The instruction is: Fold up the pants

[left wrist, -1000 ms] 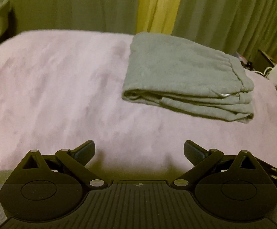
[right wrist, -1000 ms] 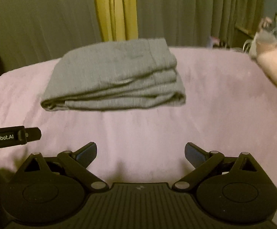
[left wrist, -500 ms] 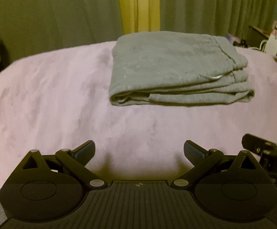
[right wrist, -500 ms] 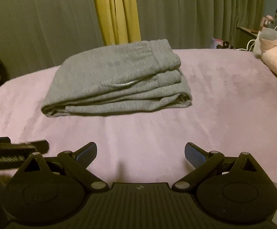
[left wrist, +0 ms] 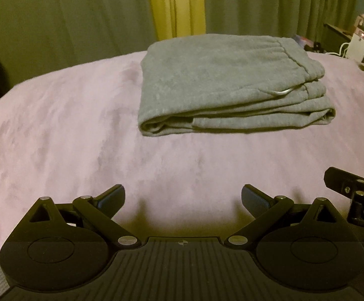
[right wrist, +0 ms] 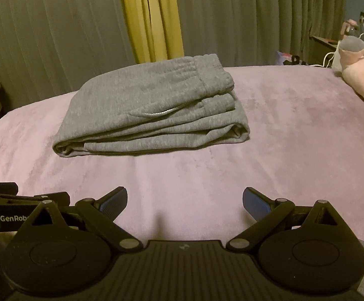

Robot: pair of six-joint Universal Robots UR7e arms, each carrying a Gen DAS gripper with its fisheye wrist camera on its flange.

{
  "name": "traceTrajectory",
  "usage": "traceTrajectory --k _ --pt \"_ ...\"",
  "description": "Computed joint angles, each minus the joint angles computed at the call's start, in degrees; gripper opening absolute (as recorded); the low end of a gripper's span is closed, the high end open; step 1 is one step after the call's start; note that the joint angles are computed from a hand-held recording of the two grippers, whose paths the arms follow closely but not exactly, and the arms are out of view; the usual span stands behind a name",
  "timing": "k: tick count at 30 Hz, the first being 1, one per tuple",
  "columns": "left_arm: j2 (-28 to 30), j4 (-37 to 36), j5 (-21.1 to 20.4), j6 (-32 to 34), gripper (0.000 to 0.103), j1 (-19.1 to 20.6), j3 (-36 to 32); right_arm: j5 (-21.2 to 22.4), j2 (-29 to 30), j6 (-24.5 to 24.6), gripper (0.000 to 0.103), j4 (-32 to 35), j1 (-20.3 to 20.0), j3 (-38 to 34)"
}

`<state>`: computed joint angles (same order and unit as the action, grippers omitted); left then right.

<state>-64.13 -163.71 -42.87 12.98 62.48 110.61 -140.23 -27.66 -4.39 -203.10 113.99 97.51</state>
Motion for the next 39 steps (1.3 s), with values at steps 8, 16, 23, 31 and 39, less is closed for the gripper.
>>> traceTrajectory --k 8,16,23,31,39 --pt "0.17 1.53 -0.27 -1.14 0.102 0.69 -0.90 -1.04 0.30 -1.86 0.099 -0.14 0.35 -0.07" --pt "0.21 2.30 0.05 -1.45 0.102 0.73 -0.98 -1.13 0.06 -0.59 0.099 0.28 0.07 0.01" --pt "0.28 3.08 0.39 -1.66 0.102 0.57 -0.91 -1.56 0.24 -0.61 0.099 0.30 0.09 -0.12" --pt "0.41 3.48 0.64 -1.71 0.102 0.53 -0.96 -1.40 -0.04 0.23 0.099 0.34 -0.14 0.16" --pt "0.44 3.70 0.74 -1.54 0.102 0.54 -0.89 -1.25 -0.14 0.84 0.099 0.35 -0.30 0.30"
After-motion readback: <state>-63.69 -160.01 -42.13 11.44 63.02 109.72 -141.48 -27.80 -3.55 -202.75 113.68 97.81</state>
